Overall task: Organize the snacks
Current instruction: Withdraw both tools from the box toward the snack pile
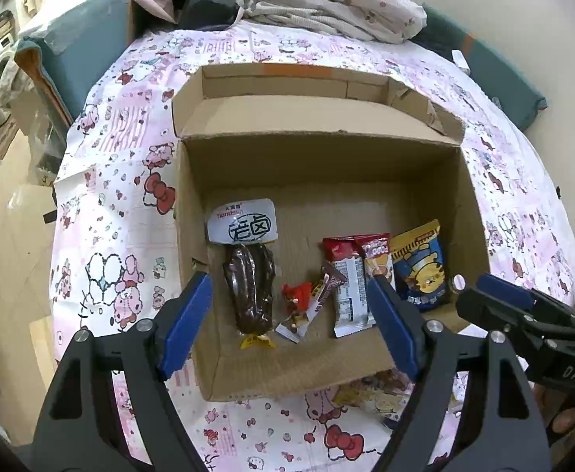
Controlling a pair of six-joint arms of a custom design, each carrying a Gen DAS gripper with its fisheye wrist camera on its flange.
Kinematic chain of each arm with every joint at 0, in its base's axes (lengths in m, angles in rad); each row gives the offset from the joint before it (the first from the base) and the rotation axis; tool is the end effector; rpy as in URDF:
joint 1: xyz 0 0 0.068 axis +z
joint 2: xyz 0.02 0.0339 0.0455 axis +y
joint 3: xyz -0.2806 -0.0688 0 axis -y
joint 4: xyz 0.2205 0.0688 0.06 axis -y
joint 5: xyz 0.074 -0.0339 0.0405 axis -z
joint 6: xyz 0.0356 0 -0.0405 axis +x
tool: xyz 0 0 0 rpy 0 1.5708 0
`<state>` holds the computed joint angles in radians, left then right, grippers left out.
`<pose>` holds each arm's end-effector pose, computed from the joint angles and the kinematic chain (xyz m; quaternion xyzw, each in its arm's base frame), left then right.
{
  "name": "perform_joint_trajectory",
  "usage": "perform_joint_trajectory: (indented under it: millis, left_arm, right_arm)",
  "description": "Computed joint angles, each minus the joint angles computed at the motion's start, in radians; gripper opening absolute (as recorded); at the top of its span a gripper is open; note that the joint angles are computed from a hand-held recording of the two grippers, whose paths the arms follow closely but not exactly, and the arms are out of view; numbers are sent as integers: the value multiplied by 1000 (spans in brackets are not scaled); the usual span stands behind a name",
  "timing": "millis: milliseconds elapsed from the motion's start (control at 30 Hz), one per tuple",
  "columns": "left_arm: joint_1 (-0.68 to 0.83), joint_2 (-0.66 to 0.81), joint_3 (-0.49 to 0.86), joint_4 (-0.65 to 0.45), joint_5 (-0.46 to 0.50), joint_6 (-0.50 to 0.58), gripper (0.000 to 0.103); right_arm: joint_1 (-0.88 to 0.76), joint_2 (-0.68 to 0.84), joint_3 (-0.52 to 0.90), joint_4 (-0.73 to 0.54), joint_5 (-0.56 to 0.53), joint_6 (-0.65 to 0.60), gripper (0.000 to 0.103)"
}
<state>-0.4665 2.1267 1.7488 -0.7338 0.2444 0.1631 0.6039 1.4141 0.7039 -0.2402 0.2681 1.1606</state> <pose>0.3920 -0.2071 0.2290 0.3256 0.9104 -0.1515 0.2053 0.2074 0.1316 0.2043 0.2985 0.8962 0.1527 0.2905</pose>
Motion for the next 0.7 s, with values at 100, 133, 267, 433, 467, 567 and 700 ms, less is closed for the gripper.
perform_joint_trajectory:
  millis: [100, 133, 267, 433, 467, 567, 700]
  left_arm:
    - [15, -33, -32, 9, 16, -2, 78]
    - [19, -42, -41, 9, 19, 0, 78]
    - [36, -67, -74, 3, 28, 3, 78]
    - [50, -116, -138, 17, 39, 9, 78]
    - [53, -128, -158, 23, 39, 13, 78]
    - [61, -160, -220, 44, 31, 25, 78]
    - [74, -188, -287, 47, 35, 29, 78]
  right_arm:
    - [34, -51, -21, -34, 31, 51, 75]
    - [52, -74, -31, -48, 45, 77, 75]
    - [112, -142, -62, -97, 92, 171, 75]
    - [194, -209, -86, -155, 158, 292, 75]
    - [216, -220, -90, -174, 172, 324, 75]
    - [266, -240, -107, -203, 195, 394, 75]
    - [314, -261, -144, -237, 200, 476, 75]
